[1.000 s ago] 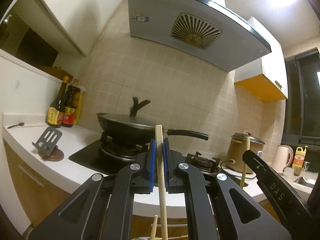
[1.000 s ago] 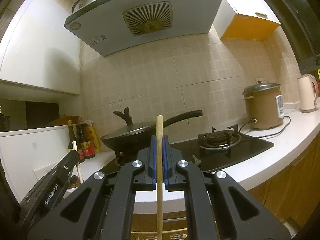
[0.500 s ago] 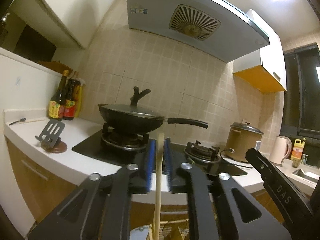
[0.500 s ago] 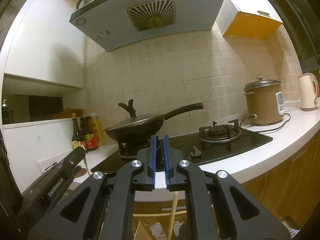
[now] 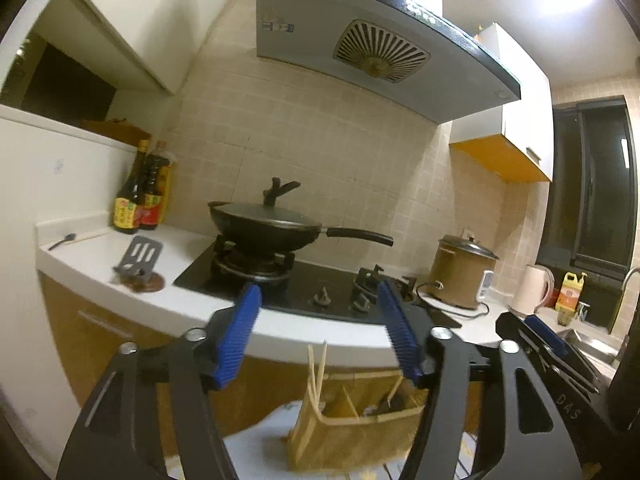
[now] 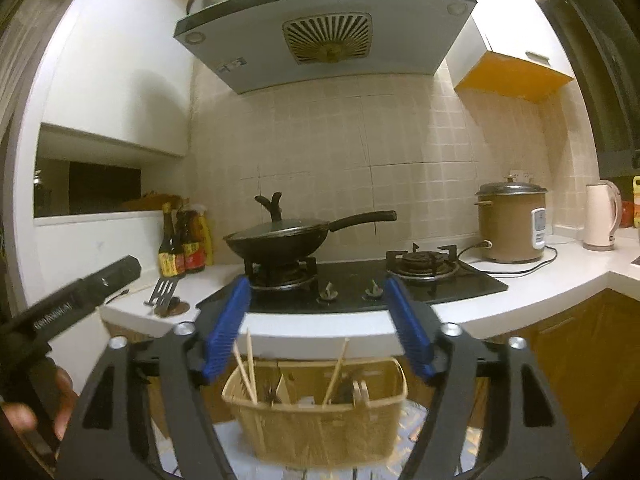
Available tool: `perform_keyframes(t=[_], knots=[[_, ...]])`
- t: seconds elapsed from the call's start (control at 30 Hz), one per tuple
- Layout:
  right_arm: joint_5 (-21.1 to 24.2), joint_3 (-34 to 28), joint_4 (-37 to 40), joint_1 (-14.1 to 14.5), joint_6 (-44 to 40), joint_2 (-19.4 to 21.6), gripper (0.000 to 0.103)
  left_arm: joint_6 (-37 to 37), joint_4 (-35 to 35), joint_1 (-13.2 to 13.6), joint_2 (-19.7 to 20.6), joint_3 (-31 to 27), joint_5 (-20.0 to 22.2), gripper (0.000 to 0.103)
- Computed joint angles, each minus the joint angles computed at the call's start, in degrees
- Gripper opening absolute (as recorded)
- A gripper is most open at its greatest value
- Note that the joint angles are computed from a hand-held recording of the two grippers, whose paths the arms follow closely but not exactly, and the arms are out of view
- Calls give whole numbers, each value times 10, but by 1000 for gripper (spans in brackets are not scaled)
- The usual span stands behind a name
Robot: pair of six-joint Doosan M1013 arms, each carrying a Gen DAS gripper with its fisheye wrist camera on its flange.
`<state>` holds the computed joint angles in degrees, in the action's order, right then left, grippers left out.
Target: Organize utensils
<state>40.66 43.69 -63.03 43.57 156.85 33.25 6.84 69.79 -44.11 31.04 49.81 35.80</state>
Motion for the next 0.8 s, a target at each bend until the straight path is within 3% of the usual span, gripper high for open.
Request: perform_keyframes(t=[0.13, 0.37, 0.5, 0.6, 0.8], knots=[[17, 37, 17, 12, -19, -25, 74, -10, 15, -18, -29, 47, 14, 68], [36, 114, 16, 28, 21, -68, 87, -23, 59, -54, -48, 92, 58, 77], [39, 145, 30, 29, 45, -85, 90, -20, 72, -73, -48, 96, 96, 83], [12, 176, 53, 22, 64, -100, 94, -27, 82, -86, -44, 95, 139, 84], [48, 190, 22, 29, 84, -94, 94, -23, 85, -94, -32, 101, 177, 89]])
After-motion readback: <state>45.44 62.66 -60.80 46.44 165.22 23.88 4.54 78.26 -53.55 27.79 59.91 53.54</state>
